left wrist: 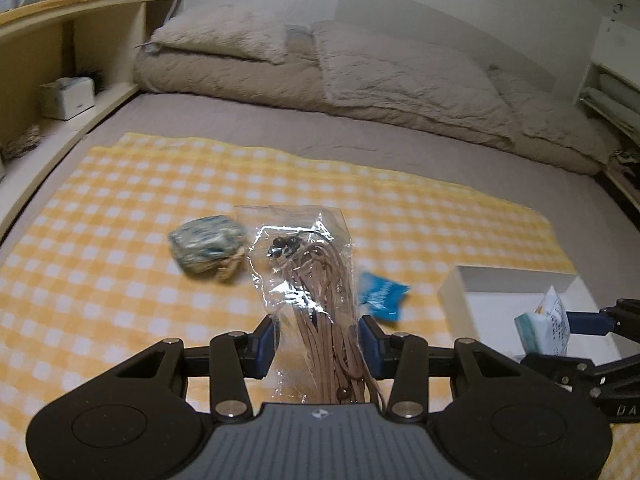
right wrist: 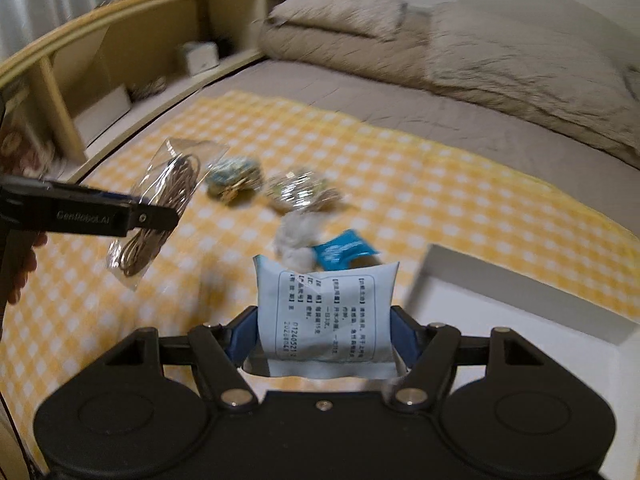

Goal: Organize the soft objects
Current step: 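Carry both items into the white box and open both tools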

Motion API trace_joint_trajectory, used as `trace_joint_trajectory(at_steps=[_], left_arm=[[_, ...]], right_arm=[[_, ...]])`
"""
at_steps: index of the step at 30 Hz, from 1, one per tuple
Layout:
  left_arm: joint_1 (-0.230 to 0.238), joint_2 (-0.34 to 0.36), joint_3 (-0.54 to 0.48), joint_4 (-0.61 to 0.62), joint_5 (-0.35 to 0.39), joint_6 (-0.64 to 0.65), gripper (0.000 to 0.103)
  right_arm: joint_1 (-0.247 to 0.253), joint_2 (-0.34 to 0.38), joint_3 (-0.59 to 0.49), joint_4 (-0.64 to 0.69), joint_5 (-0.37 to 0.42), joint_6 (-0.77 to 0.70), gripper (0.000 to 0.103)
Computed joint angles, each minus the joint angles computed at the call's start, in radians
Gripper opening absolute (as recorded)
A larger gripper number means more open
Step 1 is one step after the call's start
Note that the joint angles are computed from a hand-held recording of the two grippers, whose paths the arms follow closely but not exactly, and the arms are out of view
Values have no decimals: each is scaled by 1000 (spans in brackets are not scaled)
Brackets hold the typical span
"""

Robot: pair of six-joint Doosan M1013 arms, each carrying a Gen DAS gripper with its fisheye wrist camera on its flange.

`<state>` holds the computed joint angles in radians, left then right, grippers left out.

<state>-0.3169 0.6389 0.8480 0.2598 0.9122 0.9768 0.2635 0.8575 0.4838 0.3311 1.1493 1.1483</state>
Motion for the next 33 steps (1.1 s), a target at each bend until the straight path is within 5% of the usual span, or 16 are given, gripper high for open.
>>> trace_joint_trajectory(at_steps=[24, 33], left_arm=[[-108, 165, -224, -373, -75, 170, 44], [-135, 257, -359, -443, 25, 195, 44]], right_arm=[[-135, -152, 260, -134, -194, 274, 70], [-178, -172, 310, -169, -211, 354, 70]])
